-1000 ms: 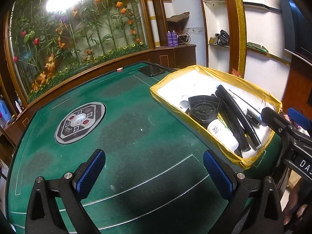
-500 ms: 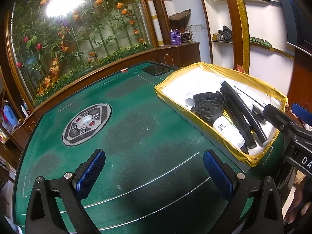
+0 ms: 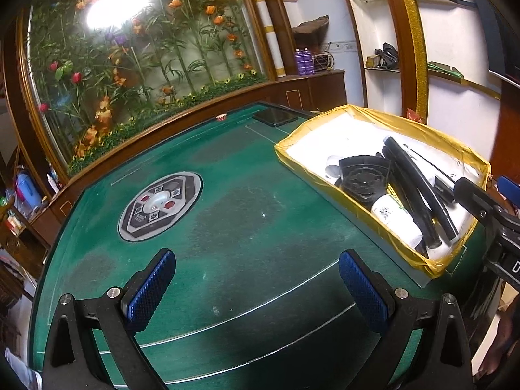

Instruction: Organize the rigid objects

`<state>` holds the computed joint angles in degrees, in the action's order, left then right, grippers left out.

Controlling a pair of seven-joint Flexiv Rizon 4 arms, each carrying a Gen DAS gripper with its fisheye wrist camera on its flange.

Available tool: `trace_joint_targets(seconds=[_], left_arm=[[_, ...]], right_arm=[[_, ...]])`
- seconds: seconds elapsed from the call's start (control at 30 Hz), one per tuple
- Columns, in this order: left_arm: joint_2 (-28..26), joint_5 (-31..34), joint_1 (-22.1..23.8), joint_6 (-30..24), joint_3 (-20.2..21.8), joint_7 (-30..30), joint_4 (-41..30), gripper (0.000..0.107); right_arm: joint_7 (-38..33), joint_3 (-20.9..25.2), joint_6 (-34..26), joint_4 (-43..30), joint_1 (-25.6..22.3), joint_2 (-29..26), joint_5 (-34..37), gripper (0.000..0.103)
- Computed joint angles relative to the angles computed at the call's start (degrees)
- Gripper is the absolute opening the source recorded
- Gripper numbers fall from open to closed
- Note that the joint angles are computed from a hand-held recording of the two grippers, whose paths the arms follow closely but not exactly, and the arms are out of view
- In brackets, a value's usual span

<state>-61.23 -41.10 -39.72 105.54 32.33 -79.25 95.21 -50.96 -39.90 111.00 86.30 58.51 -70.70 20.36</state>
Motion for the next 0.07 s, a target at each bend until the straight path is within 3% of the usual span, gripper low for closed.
trace_joint_targets(seconds=[0.07], left_arm=[[0.22,0.24,0.28,-0.34,-0.29,-0.04,0.03,0.102]], right_arm=[[-0.02,-0.05,0.08,-0.04,0.01,-0.06,0.06,0.095]])
